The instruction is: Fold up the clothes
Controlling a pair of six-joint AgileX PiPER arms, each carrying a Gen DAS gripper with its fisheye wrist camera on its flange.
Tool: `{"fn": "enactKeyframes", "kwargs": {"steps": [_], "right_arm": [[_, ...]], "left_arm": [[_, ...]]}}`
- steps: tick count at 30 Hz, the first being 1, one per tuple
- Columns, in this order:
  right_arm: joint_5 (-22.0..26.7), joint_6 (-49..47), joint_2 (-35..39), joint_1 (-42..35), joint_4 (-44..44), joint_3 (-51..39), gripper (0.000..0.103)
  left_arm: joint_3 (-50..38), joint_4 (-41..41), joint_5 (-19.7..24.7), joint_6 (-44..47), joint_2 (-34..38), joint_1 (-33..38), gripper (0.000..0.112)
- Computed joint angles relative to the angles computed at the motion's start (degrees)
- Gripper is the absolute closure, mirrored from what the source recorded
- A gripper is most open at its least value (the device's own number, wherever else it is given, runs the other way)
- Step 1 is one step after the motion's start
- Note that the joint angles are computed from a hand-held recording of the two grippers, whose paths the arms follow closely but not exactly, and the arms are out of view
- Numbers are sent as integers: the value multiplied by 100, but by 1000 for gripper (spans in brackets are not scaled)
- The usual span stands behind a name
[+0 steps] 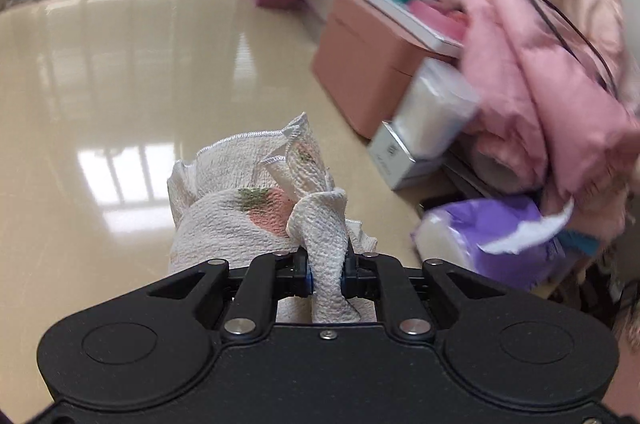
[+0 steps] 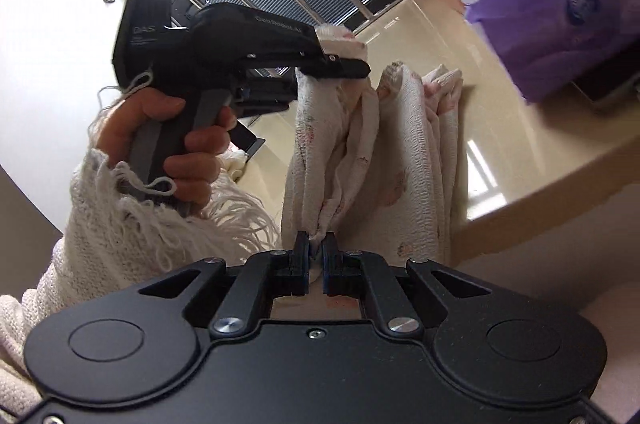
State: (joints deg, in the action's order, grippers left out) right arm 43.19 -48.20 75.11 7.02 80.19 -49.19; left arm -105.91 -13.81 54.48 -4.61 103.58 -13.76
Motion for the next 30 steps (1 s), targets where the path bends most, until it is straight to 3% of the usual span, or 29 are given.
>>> {"fn": "enactKeyframes", "kwargs": {"steps": [5,9,14,19,24,27,30], "right_arm": [[231,-98,-57,-222,46,150,98],[268,-264,137,-92,129,-275,98],[285,-303,835,599,103,-1424,98],[337,281,1313,1437,-425,-2603,98],[150,556,1387,2095,-769,-2896,98],[-39,736,1344,2361,-853,-2828,98],[-358,664,1058,2341,-590,-2364,98]], "left_arm": [[-34,-51,-241,22,99,-148,102],[274,-978,-472,132,-6,570,102],[584,-1653,-495,170,-341,1740,102],[980,-2496,-192,511,-634,3212,102],[825,-2791,339,791,-550,4234,102],[344,-2670,762,937,-381,4387,102],[-124,-2573,1005,1207,-301,4054,102]]}}
